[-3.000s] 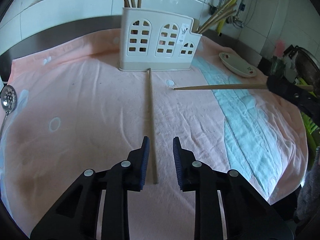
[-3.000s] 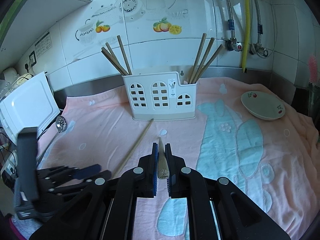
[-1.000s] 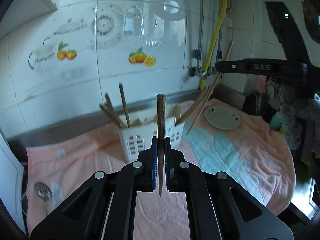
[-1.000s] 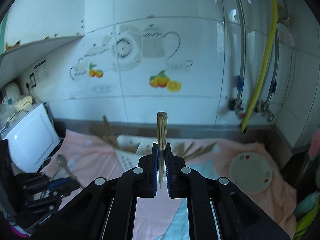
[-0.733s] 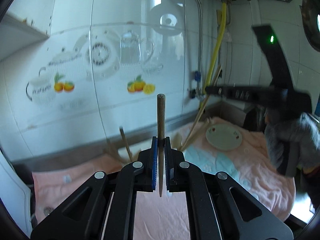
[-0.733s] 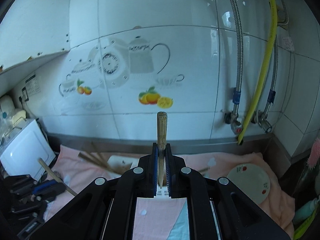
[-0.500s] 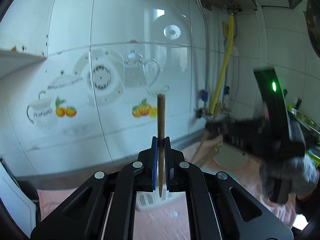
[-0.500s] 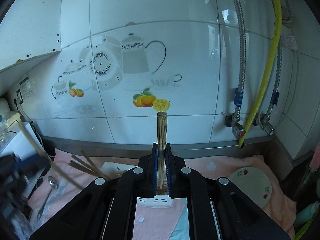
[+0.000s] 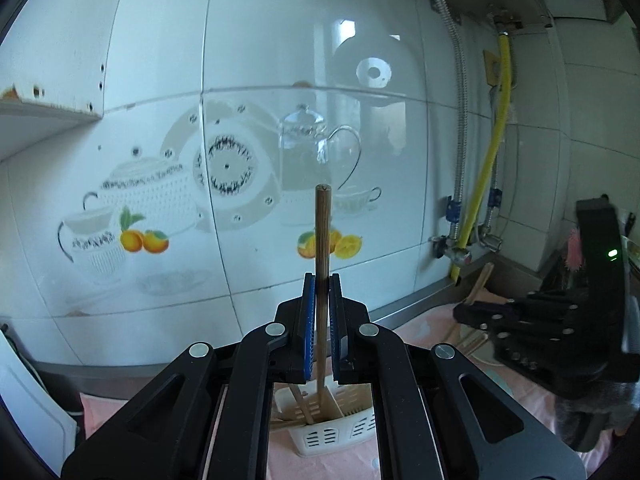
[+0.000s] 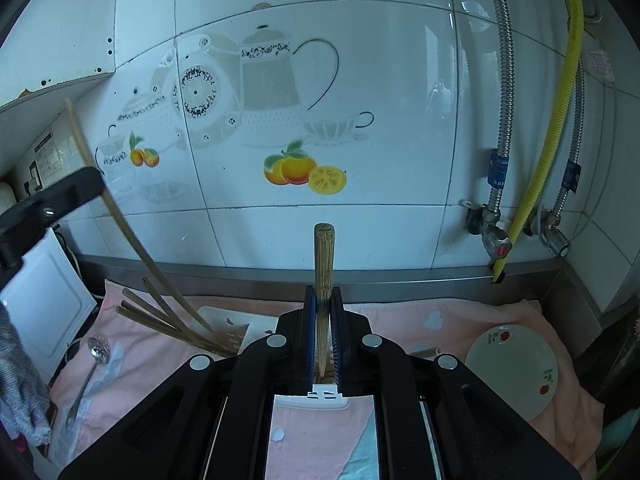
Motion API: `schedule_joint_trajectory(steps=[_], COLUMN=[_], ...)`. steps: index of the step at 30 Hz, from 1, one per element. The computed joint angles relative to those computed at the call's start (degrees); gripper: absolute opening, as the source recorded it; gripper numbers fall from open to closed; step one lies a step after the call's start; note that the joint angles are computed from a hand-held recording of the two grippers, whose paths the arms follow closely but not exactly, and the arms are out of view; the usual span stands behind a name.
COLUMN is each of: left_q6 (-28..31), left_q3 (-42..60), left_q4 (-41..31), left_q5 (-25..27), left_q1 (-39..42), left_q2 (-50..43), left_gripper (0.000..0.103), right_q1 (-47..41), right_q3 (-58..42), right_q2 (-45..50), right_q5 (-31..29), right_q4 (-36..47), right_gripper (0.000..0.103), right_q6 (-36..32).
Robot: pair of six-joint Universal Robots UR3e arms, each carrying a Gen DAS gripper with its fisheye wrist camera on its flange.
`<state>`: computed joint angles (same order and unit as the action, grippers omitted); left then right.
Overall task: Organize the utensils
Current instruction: 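Carry both chopsticks upright over the white holder and lower them in, then open both grippers to release the chopsticks into the holder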
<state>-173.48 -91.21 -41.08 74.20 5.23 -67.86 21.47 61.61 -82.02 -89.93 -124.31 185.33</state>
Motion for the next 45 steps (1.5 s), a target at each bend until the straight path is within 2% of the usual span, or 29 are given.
schedule_joint_trajectory(steps=[16,34,42,44,45], left_q6=[0.81,0.64,0.92,1.09,1.06], left_q3=[-5.43,-5.64,-6.03,-6.24,-6.43], left_q4=[-0.11,-3.45,-5.38,-6.18,-6.59], left_q5=[-0.68,-1.97,-2.72,-3.49,-3.81], left_q1=[1.78,3.32,4.59,5.51,6.06], left_q2=[0.03,0.41,2.01,2.89,3.50], left_gripper=[0.005,0.006,0.008,0.012,0.021], right_q1=[0.47,0.11,0.46,0.67,0.67], right_q3=[1.43,2.53,2.77,2.79,2.90], right_q2=[0.03,-0.53,-1.23,-1.45,-1.59], right_q5=[-0.22,-0.18,-0.59,-0.95,-1.02], right_q4=[-0.20,-0.53,-0.63,-0.73,-0.78], right_gripper=[0.007,0.008,0.023,0.027,0.031], right_q6=[-0.45,-0.64,-0.61,-0.53,-0.49])
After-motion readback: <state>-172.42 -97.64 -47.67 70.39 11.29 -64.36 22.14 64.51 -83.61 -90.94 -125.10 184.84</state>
